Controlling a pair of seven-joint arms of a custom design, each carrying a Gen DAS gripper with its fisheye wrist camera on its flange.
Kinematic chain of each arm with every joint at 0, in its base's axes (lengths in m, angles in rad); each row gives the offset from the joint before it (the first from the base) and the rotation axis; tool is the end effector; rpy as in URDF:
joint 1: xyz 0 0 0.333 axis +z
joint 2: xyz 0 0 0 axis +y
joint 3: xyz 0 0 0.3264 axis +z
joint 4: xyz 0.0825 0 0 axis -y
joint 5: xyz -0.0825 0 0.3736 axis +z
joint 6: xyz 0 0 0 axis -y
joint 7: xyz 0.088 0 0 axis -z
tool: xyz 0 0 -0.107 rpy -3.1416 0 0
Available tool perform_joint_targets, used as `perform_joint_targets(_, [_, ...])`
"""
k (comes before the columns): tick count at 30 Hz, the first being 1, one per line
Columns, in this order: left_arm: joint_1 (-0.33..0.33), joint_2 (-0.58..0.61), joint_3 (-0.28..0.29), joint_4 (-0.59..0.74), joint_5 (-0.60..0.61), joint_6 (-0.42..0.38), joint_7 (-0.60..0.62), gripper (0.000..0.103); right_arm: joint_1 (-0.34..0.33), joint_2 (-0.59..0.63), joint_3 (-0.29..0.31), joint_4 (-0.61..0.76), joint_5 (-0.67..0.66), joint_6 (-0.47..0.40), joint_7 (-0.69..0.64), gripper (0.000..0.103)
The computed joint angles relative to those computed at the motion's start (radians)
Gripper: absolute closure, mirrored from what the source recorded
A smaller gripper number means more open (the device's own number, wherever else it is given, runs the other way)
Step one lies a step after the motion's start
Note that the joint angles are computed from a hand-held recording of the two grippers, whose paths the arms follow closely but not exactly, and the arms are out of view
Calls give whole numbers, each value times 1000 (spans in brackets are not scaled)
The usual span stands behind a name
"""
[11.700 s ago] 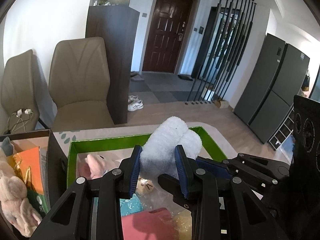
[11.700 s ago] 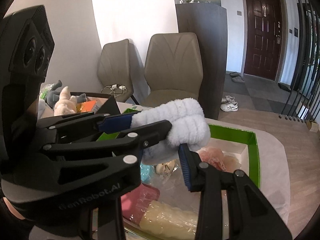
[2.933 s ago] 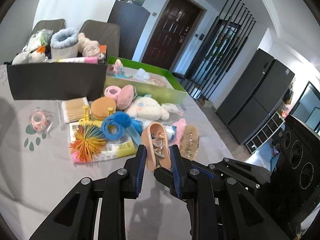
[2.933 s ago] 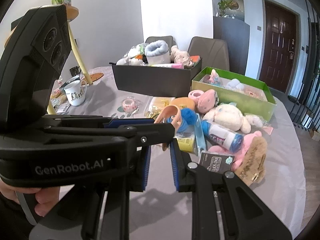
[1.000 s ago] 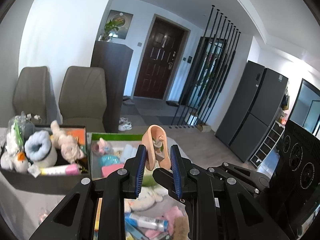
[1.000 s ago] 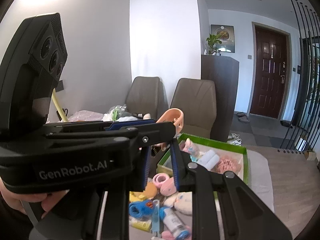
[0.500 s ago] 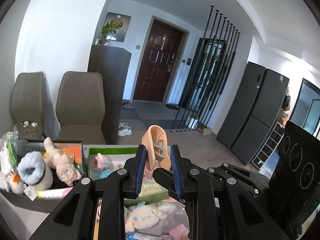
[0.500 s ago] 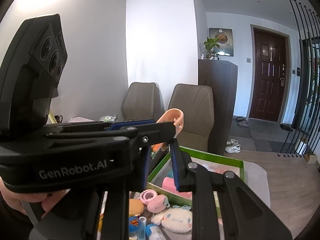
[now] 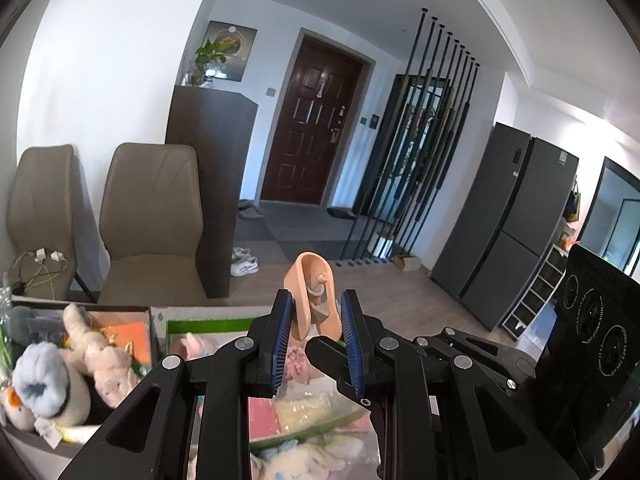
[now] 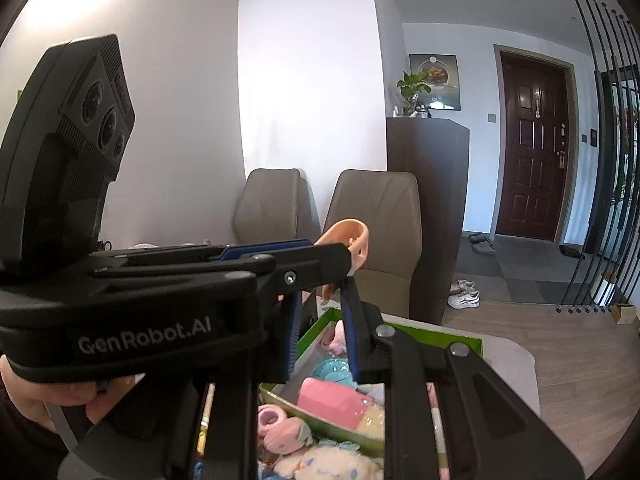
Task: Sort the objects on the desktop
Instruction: 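Carry the held peach clip over the green box with the left gripper, then lower the peach clip into the green box and open the left gripper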
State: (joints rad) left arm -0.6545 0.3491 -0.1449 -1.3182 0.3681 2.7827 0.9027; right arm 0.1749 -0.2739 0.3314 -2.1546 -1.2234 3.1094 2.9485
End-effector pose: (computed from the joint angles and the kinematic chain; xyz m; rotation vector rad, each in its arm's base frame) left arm 0.4950 -0.4982 0.6893 -1.3778 1.9831 -1.4806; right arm 0.3812 0.3244 0.6131 -1.6324 1.1040 -0.7280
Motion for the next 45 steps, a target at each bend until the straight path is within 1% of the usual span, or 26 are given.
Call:
perform_joint_targets(2, [4, 24, -1, 27, -8, -2, 11, 78, -11, 23, 2, 20, -18, 5, 11, 83])
perform_joint_targets(5, [13, 60, -2, 61, -37, 4, 37, 78, -10, 62, -10, 51, -55, 6, 30, 83])
perform_joint_targets(10, [19, 116, 3, 101, -96, 26, 75, 78, 41, 122, -67, 84, -65, -5, -1, 83])
perform_joint_targets(12, [19, 139, 9, 116, -117, 28, 88, 78, 62, 142, -93, 93, -47, -6, -28, 83])
perform_joint_targets(13, [14, 151, 17, 127, -121, 25, 90, 78, 74, 155, -104, 96, -28, -11, -54, 83])
perform_joint_targets(15, [22, 178, 11, 150, -150, 22, 109, 78, 101, 181, -133, 101, 60, -13, -150, 82])
perform_joint_targets(17, [23, 212, 12, 185, -173, 14, 124, 78, 113, 202, -150, 106, 101, -14, -192, 81])
perform_joint_targets(18, [26, 236, 7, 222, -189, -12, 140, 78, 122, 214, -159, 107, 136, -11, -226, 81])
perform_joint_targets(20, [18, 267, 18, 268, -198, -41, 149, 78, 138, 235, -174, 110, 211, -17, -300, 81])
perform_joint_targets(24, [7, 299, 35, 311, -204, -81, 149, 78, 159, 277, -199, 121, 304, -10, -384, 81])
perform_joint_targets(27, [7, 316, 41, 334, -206, -112, 144, 78, 175, 307, -216, 134, 337, 0, -411, 81])
perform_joint_targets(30, [14, 332, 38, 347, -214, -125, 141, 78, 193, 335, -230, 145, 387, 7, -458, 81])
perform_joint_targets(34, [20, 354, 31, 374, -228, -153, 147, 78, 202, 364, -230, 147, 524, 15, -575, 81])
perform_joint_targets(37, [24, 375, 25, 403, -239, -176, 154, 78, 213, 378, -238, 145, 591, 22, -625, 82])
perform_joint_targets(38, [23, 390, 27, 429, -242, -198, 154, 78, 216, 385, -240, 148, 609, 22, -641, 82])
perform_joint_targets(39, [22, 396, 28, 437, -242, -211, 154, 78, 212, 389, -232, 147, 644, 22, -671, 82])
perform_joint_targets(41, [24, 408, 26, 456, -249, -235, 152, 78, 185, 400, -192, 143, 756, 20, -764, 82])
perform_joint_targets(43, [26, 413, 25, 460, -253, -244, 150, 78, 180, 409, -179, 141, 825, 20, -818, 82])
perform_joint_targets(45, [26, 419, 24, 467, -256, -252, 146, 78, 193, 422, -189, 152, 852, 15, -840, 82])
